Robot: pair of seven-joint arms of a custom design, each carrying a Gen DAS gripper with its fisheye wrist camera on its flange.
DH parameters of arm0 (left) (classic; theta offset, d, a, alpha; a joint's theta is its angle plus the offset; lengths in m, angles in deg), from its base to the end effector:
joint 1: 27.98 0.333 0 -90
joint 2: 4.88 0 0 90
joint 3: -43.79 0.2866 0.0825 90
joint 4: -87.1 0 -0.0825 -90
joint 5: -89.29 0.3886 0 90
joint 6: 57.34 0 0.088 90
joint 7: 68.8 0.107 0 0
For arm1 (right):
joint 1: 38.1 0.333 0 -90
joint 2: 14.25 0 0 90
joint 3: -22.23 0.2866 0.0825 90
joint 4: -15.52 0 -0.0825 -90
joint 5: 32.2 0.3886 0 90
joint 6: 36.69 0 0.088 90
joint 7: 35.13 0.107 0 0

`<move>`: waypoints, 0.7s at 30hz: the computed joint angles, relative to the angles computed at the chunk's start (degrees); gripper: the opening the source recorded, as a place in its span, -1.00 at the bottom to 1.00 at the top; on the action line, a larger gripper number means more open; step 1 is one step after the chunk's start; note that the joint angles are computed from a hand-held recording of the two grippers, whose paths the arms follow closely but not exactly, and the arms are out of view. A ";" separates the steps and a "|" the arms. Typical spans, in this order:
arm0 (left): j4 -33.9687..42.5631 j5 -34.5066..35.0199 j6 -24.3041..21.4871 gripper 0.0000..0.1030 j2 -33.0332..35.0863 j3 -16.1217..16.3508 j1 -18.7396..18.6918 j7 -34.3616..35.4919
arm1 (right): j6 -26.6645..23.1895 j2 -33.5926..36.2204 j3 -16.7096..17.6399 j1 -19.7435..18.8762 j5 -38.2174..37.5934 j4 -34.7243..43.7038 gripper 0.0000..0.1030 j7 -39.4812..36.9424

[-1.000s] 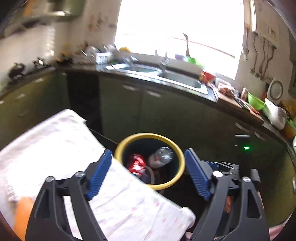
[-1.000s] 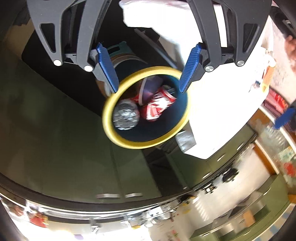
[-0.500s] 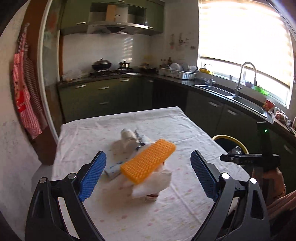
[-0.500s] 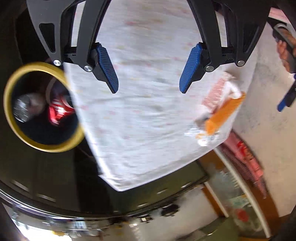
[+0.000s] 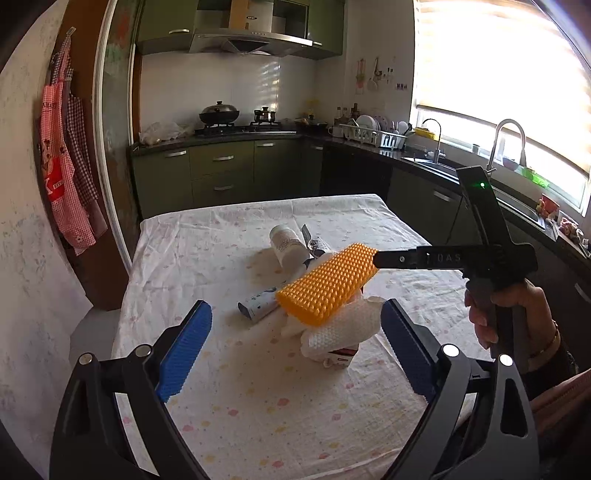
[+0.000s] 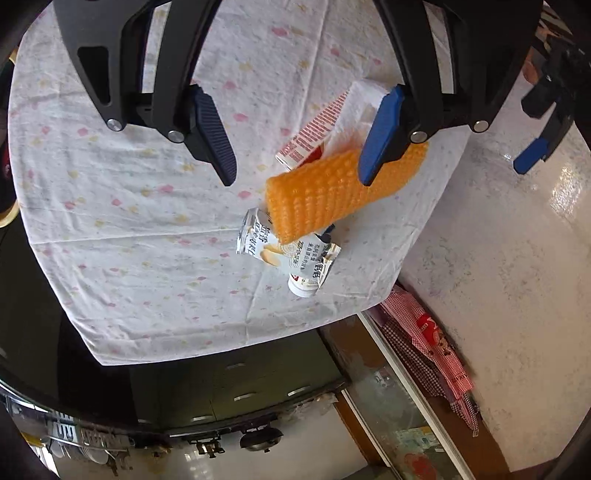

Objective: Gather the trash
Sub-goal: 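Move the right gripper to the orange mesh foam sleeve and grasp it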

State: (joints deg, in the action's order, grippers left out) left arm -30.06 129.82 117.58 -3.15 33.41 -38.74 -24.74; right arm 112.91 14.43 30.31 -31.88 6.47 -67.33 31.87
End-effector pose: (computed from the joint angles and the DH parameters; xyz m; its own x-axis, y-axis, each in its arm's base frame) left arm 0.5416 -0.2629 0.4988 -0.2647 -0.9627 0.0554 -0.5339 0.0985 -0.8398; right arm 0.7199 0.1485 0.4465 0.2770 -0.8621 -0.4244 -0.7814 0.0549 -0.6216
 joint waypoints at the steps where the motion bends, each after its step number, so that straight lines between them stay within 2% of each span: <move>1: 0.01 -0.55 0.02 0.78 0.15 -0.04 0.03 0.45 | -0.59 0.94 -0.14 0.08 -0.14 1.37 0.26 0.88; 6: 0.37 -3.37 0.14 0.78 0.99 -0.05 0.02 2.82 | -7.45 5.90 0.04 -0.58 -0.47 8.97 0.26 6.50; 9: 0.64 -4.86 0.08 0.78 1.39 -0.07 -0.15 4.24 | -8.34 7.08 0.16 -0.63 -0.66 10.37 0.26 7.74; 11: 0.96 -5.67 -0.19 0.78 1.78 -0.06 -0.31 5.07 | -8.76 7.43 0.67 -1.05 -0.33 10.73 0.00 7.26; 13: 1.15 -6.62 -0.42 0.78 2.04 -0.10 -0.45 5.98 | -8.41 7.32 0.91 -1.09 -0.01 10.55 -0.45 6.90; 14: 1.28 -6.90 -0.53 0.78 2.20 -0.08 -0.55 6.23 | -7.11 6.79 1.06 -1.11 0.42 9.71 -0.48 6.37; 15: 1.36 -7.01 -0.59 0.78 2.32 -0.02 -0.66 6.36 | -5.93 6.10 1.33 -1.28 1.10 8.61 -0.60 5.74; 21: 1.60 -5.21 -0.77 0.78 2.23 0.60 -1.26 4.72 | -0.56 0.81 2.86 -2.74 6.91 2.13 -0.73 0.20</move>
State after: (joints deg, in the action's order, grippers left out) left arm -28.46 124.60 116.81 -0.92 34.01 -40.00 -20.01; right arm 112.35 15.24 33.17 -34.61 13.38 -65.20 32.07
